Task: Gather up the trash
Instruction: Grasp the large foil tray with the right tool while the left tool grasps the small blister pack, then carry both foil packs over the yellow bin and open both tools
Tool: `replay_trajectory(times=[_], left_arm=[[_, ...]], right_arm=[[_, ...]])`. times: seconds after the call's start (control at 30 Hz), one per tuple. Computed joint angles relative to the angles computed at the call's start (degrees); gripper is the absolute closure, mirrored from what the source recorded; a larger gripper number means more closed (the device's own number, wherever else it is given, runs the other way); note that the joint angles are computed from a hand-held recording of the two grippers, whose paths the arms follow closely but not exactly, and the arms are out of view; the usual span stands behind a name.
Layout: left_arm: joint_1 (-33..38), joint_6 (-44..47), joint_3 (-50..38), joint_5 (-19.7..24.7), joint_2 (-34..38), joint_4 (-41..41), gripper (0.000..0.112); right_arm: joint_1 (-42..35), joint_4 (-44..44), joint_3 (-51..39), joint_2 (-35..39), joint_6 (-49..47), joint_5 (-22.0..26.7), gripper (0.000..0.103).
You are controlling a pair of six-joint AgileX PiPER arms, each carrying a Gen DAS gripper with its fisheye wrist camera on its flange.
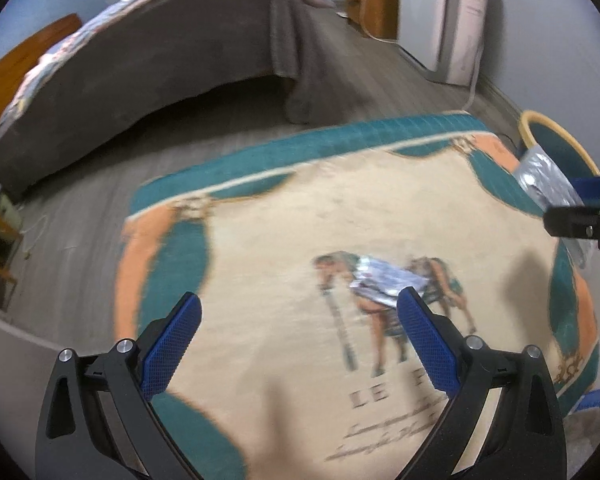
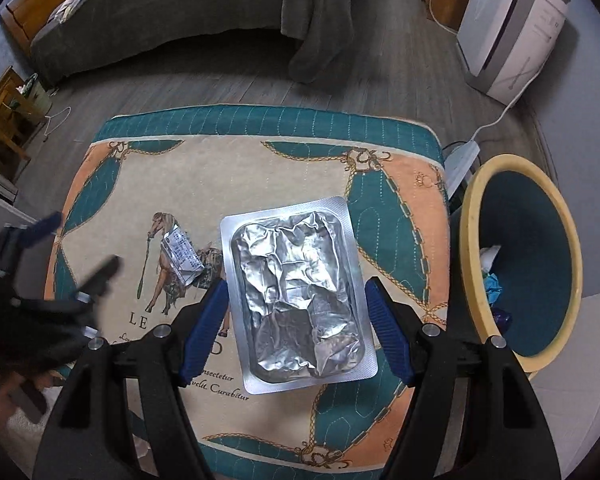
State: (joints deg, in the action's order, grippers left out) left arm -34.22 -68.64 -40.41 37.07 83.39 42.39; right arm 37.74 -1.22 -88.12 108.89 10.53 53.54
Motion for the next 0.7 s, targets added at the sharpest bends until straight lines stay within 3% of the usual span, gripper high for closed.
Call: replay_trajectory(times=[0.27,0.6,0.7], left_arm=[[-0.7,-7.1,-1.5,-8.3,9.9,6.0,0.015],[0.2,-12.6,-2.6,-13.2,15.2,10.3,0.018],[0.5,-10.5,-3.2,-14.5,16.6,9.1,0.035]], right_arm=[[-0.7,-1.1,-0.4,1.2,-1.6,-0.8,0.034],[-4.1,2.1,-0.3,0.9,-3.7,-0.7,0.034],[-4.4,2.3,-0.1,0.8,-3.9,-0.9,0.034]])
